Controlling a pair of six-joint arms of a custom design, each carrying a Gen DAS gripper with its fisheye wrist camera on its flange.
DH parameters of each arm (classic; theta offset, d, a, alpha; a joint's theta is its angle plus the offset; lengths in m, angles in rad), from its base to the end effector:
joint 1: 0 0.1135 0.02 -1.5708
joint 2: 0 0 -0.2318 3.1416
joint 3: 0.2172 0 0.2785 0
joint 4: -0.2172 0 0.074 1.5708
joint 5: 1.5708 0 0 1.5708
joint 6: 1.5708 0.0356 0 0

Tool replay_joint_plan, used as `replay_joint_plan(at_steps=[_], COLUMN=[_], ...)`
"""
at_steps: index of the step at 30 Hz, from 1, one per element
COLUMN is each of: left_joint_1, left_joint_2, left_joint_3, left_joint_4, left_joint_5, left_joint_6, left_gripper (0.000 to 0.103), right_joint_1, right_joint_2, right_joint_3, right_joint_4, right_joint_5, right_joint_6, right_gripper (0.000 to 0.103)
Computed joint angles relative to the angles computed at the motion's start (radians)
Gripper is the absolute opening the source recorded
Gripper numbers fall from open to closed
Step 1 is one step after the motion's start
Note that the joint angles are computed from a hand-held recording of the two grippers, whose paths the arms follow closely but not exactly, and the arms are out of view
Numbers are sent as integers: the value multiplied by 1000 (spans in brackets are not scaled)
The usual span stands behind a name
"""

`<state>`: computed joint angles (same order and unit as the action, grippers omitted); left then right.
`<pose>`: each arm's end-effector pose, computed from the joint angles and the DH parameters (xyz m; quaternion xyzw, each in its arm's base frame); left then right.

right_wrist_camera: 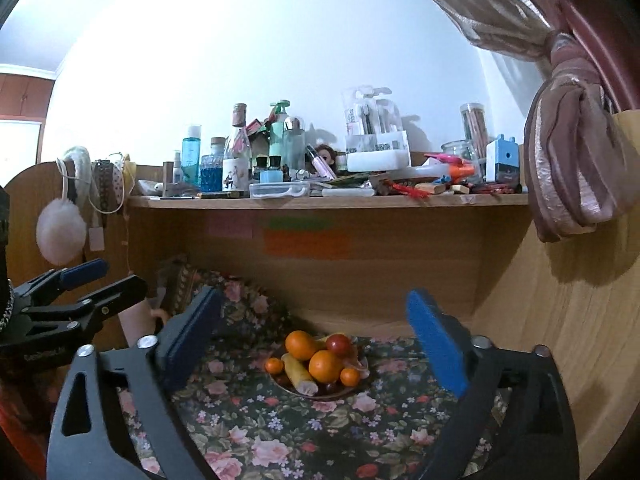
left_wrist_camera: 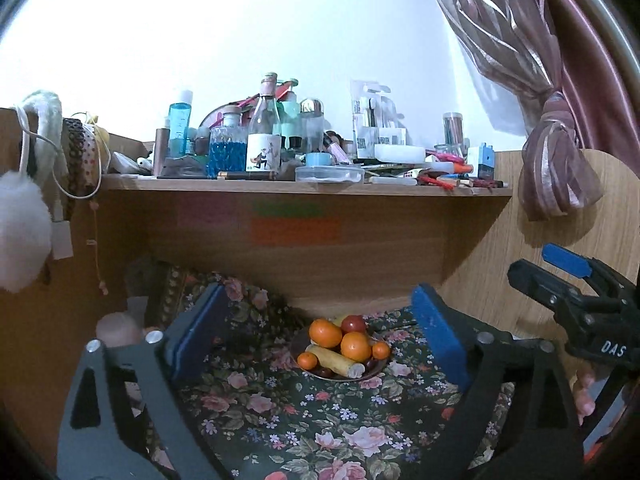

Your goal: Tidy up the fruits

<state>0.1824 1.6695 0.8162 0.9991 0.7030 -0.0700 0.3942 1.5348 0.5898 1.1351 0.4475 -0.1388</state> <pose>0.3650 0.0439 0.1934 0.1812 0.6417 -0.1848 0.7220 0.3049 0.1101 0.1799 0.0015 0.6441 -0.0444 0.7637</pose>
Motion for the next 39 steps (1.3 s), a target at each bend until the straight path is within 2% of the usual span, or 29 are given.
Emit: replay_joint_plan(at_steps=[4,39], left_joint_1=[1,-17], left_joint_2=[-4,-17], left_joint_3=[-15,-46], left_joint_4=[23,56], left_joint_5=[-11,-27], left_joint_6=[-9,16], left_gripper=[102,103], right_joint_1=[9,2], right_joint_2=[4,3], right_joint_3=[-8,-9], right_joint_4=[24,21], right_joint_5=[14,25], right_joint_6=[-11,-3], right_gripper=[103,103])
